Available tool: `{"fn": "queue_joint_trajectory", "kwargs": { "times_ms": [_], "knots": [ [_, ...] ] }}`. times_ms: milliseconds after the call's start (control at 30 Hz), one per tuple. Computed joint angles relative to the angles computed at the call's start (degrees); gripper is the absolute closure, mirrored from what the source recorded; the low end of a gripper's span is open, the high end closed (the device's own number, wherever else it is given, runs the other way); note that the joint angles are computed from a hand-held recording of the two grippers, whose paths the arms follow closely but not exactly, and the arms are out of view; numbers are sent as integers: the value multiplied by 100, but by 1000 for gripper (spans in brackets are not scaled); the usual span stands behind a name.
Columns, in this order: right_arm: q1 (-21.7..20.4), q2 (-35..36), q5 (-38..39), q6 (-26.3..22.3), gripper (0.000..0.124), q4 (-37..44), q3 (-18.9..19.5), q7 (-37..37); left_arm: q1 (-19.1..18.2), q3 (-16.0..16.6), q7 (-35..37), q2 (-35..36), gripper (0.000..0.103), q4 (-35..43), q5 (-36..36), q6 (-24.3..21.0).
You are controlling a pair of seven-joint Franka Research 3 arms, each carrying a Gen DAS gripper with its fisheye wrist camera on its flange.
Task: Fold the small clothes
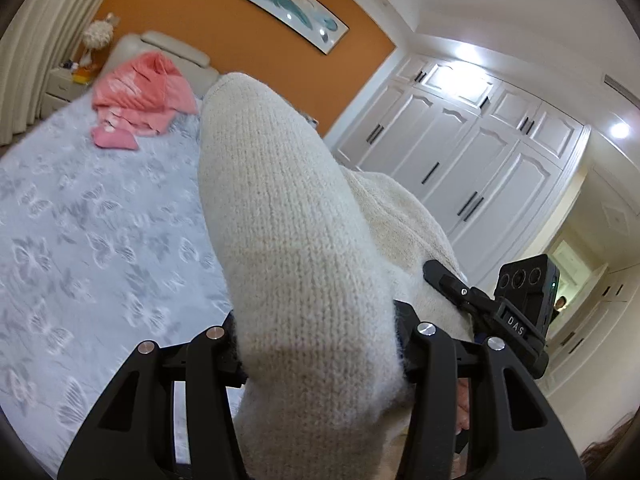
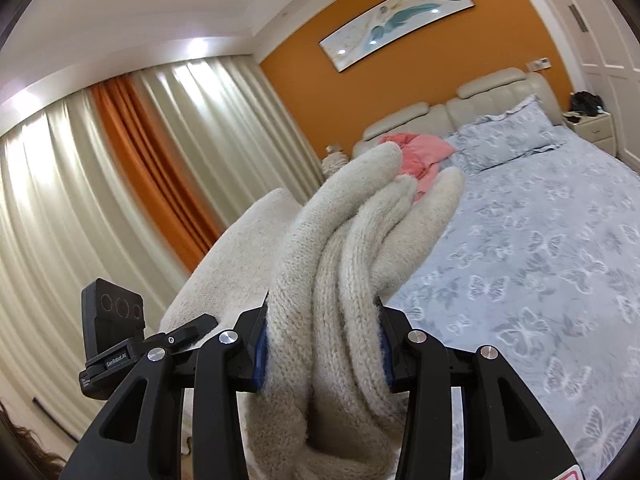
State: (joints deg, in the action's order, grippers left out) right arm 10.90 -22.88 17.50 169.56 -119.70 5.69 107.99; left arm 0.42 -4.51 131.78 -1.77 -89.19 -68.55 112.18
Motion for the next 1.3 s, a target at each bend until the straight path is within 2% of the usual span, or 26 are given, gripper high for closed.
{"fn": "queue_joint_trajectory", "kwargs": {
  "times_ms": [67, 133, 167, 267, 367, 433, 500, 533, 567, 600, 633, 667, 733, 767, 833, 867, 900, 933, 967, 1000, 1033, 1133, 1167, 1233, 1267, 1300],
  "knots": [
    [199, 381, 100, 92, 84, 165, -86, -116, 26, 83, 61, 128, 55, 6, 12, 2],
    [295, 727, 225, 173, 84, 214, -110, -160, 209, -12, 93, 342, 55, 6, 78, 19],
    [371, 899, 335, 224, 84, 195, -142, -194, 351, -152, 141, 432, 55, -75, 153, 126],
    [513, 1502, 699, 163, 84, 105, -217, -165, 449, -295, 126, 826, 55, -258, 472, 408],
    [640, 2119, 1337, 38, 83, -2, -275, -439, 465, -476, 229, 1319, 55, -633, 824, 1003],
    [595, 2685, 1416, -426, 80, 84, -252, -423, 298, -432, 63, 1670, 54, -879, 1179, 1478],
    [483, 3169, 1188, -1426, 80, 294, -242, -15, -51, -183, -754, 2091, 53, -908, 2173, 1780],
    [362, 3304, 1173, -1667, 76, 212, -108, 190, -180, -65, -1134, 2236, 51, -1048, 2582, 1854],
    [440, 3239, 1542, -1588, 72, 81, -170, -6, -109, -123, -1153, 2195, 46, -1236, 2589, 2009],
    [417, 3050, 1685, -1190, 69, -187, -78, -45, 162, -343, -796, 2052, 44, -1450, 2195, 2127],
    [522, 2850, 1425, -1000, 67, -366, -167, 171, 492, -609, -405, 1867, 43, -1655, 1774, 2188],
    [547, 2745, 1091, -990, 64, -400, -217, 380, 643, -728, -377, 1772, 41, -1706, 1733, 2211],
    [542, 2691, 618, -1047, 44, -296, -281, 690, 871, -894, -382, 1659, 29, -1722, 1461, 2290],
    [513, 2777, 574, -1082, 40, -180, -290, 730, 888, -904, -395, 1682, 21, -1676, 1395, 2298],
    [427, 3141, 756, -1315, 39, 238, -268, 664, 815, -882, -740, 1902, 18, -1408, 1591, 2266],
    [366, 3371, 916, -1446, 39, 440, -240, 589, 762, -866, -1048, 2106, 18, -1192, 1861, 2155],
    [277, 3621, 1140, -1593, 49, 645, -180, 463, 735, -864, -1324, 2288, 28, -991, 2143, 1978],
    [117, 3847, 1687, -1704, 76, 825, -29, 127, 682, -867, -1613, 2462, 38, -791, 2501, 1797],
    [64, 3943, 1874, -1703, 78, 926, 33, 38, 622, -871, -1782, 2543, 47, -685, 2817, 1798],
    [184, 3936, 1660, -1630, 87, 966, -83, 168, 678, -961, -1707, 2525, 54, -669, 2822, 1917],
    [252, 3826, 1429, -1456, 90, 974, -114, 95, 777, -1068, -1553, 2512, 57, -663, 2686, 1973],
    [481, 3420, 790, -972, 92, 863, -235, -2, 1106, -1322, -795, 2105, 59, -959, 1880, 2119],
    [508, 3326, 705, -798, 92, 795, -251, 11, 1068, -1261, -579, 2047, 59, -1014, 1664, 2157],
    [398, 3299, 1031, -530, 90, 680, -140, -244, 1110, -1276, -318, 2007, 59, -1104, 1395, 2274],
    [331, 3462, 1172, -630, 88, 749, -109, -362, 1011, -1207, -327, 2075, 58, -1105, 1446, 2407],
    [428, 3672, 1208, -951, 85, 954, -264, -359, 826, -1053, -363, 2148, 55, -1118, 1596, 2558]
  ]
}}
